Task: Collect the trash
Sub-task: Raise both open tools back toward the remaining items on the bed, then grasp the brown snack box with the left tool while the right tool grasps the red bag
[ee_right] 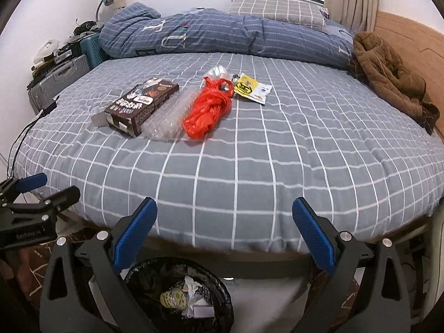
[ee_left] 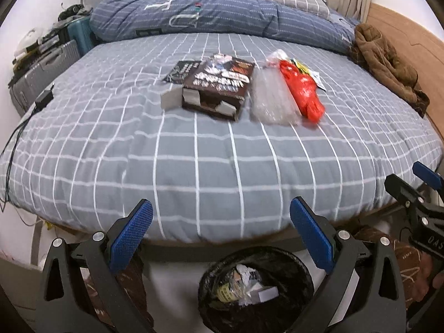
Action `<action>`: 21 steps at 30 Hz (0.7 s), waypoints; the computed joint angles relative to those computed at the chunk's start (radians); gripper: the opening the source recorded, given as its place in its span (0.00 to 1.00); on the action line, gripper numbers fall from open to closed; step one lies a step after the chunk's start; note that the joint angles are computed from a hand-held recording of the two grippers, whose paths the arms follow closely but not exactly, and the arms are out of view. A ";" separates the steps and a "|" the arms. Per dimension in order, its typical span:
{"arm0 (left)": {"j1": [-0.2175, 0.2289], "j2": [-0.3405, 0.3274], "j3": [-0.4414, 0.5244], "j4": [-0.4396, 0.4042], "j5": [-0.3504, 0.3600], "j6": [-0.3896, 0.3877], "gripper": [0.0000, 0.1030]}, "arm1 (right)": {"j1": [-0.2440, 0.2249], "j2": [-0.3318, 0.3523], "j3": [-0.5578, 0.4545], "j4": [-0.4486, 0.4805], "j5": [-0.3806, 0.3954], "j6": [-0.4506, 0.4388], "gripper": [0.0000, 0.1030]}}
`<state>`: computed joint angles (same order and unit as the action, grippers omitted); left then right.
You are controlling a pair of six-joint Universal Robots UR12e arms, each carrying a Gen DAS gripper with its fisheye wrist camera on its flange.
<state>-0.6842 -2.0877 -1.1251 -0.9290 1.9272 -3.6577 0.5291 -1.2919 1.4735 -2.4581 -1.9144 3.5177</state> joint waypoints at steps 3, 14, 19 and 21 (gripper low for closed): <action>0.016 -0.015 0.031 -0.013 -0.010 0.008 0.94 | -0.006 0.018 -0.025 0.000 0.007 -0.007 0.91; 0.063 -0.123 0.203 -0.067 -0.043 0.073 0.94 | -0.047 0.125 -0.167 0.021 0.043 -0.044 0.91; 0.080 -0.192 0.310 -0.096 -0.051 0.114 0.94 | -0.071 0.180 -0.237 0.031 0.067 -0.055 0.91; 0.089 -0.221 0.358 -0.109 -0.061 0.126 0.94 | -0.080 0.198 -0.259 0.033 0.077 -0.052 0.91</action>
<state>-0.5949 -2.3083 -0.7670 -1.0381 1.8659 -3.5315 0.4493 -1.0942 1.2142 -2.4251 -1.8379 3.4659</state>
